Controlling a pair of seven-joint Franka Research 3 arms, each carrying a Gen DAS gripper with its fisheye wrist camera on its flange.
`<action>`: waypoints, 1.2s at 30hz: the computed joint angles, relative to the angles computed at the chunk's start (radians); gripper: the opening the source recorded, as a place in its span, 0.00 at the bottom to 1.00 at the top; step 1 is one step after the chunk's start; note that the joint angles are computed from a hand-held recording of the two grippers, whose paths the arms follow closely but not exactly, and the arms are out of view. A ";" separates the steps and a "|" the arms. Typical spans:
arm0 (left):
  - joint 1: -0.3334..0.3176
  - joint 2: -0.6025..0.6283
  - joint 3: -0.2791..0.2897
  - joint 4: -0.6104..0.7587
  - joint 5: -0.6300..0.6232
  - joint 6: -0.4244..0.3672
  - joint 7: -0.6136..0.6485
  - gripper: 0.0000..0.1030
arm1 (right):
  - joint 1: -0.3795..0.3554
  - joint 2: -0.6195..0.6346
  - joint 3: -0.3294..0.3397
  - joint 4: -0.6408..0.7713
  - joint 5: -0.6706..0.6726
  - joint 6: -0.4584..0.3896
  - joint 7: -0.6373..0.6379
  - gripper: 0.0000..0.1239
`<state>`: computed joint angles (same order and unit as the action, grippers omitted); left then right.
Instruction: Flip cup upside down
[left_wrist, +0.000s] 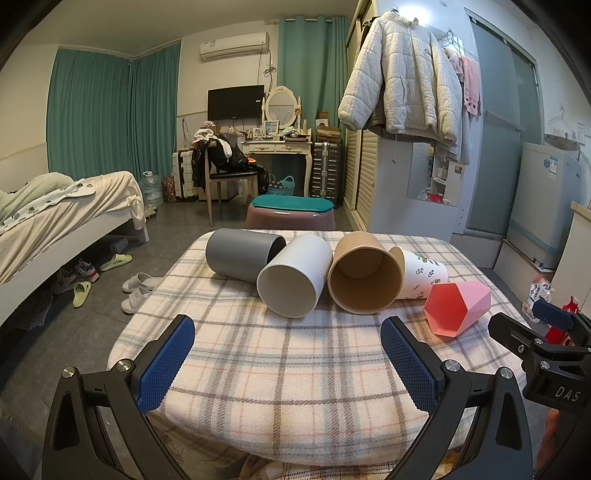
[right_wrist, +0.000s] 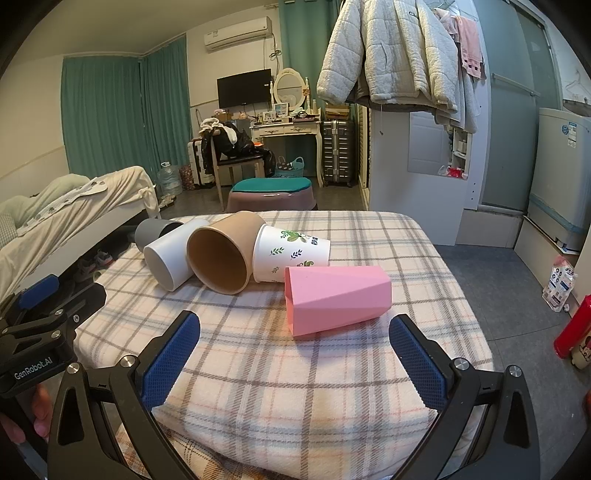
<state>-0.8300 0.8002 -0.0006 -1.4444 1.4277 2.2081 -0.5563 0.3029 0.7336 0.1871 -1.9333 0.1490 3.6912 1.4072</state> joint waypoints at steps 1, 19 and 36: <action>0.000 0.000 0.000 0.000 0.000 0.000 0.000 1.00 | -0.002 -0.001 0.001 -0.001 -0.002 0.001 0.001 0.83; 0.000 0.000 0.000 0.000 -0.001 0.000 -0.001 1.00 | 0.000 -0.001 0.000 -0.001 -0.002 0.000 0.002 0.83; 0.032 -0.008 0.015 -0.035 0.043 0.065 -0.057 1.00 | 0.085 0.007 -0.050 0.066 0.102 -0.062 -0.058 0.83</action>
<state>-0.7982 0.7919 0.0148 -1.4799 1.4702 2.2735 -0.6134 0.3882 0.7406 0.1371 -1.8675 0.2510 3.6292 1.3494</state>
